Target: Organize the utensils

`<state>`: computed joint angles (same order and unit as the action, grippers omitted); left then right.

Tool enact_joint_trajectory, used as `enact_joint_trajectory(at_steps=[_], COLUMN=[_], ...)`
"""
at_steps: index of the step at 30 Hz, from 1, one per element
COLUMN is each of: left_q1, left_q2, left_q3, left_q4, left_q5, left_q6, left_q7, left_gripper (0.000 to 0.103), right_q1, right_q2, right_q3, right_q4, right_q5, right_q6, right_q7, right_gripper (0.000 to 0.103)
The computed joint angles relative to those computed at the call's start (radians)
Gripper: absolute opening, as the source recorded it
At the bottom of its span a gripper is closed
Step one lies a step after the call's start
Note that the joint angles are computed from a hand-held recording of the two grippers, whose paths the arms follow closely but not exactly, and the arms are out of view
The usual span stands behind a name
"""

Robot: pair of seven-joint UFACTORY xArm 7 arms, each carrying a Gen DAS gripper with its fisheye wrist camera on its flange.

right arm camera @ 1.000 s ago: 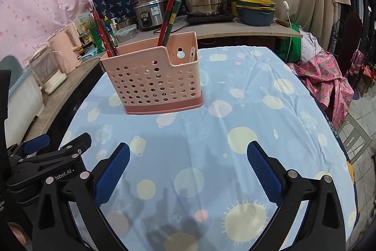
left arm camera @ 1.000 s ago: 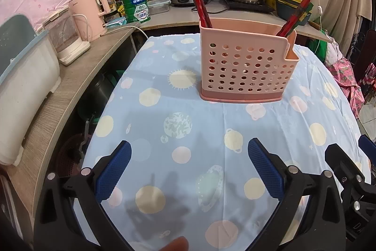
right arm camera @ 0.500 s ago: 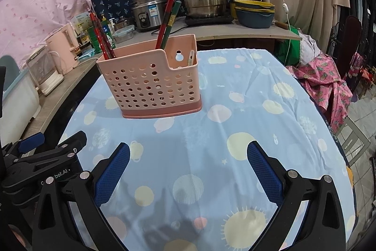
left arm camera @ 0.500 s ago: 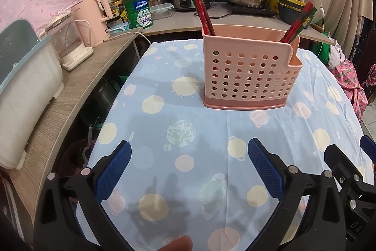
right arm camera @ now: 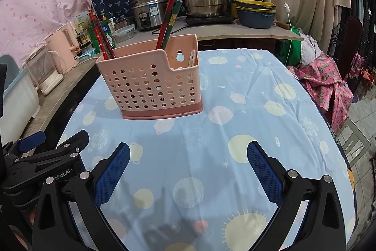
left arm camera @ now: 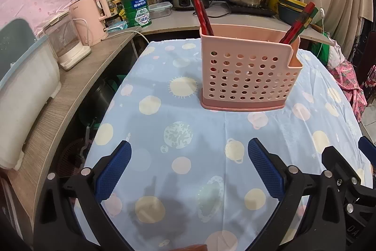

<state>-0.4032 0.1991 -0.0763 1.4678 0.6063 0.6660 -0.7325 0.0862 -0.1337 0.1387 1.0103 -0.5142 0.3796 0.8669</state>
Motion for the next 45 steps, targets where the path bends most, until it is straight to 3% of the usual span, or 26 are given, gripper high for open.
enact_joint_trajectory(at_steps=[45], left_q1=[0.006], left_q2=[-0.003], left_q3=[0.004], left_q4=[0.0], left_q5=[0.014], left_q6=[0.014], left_q7=[-0.028], left_gripper=[0.095], right_q1=[-0.006], right_q2=[0.003], right_q3=[-0.005], right_q4=[0.013], right_q5=[-0.023], right_q6=[0.012], right_q7=[0.011], right_gripper=[0.096])
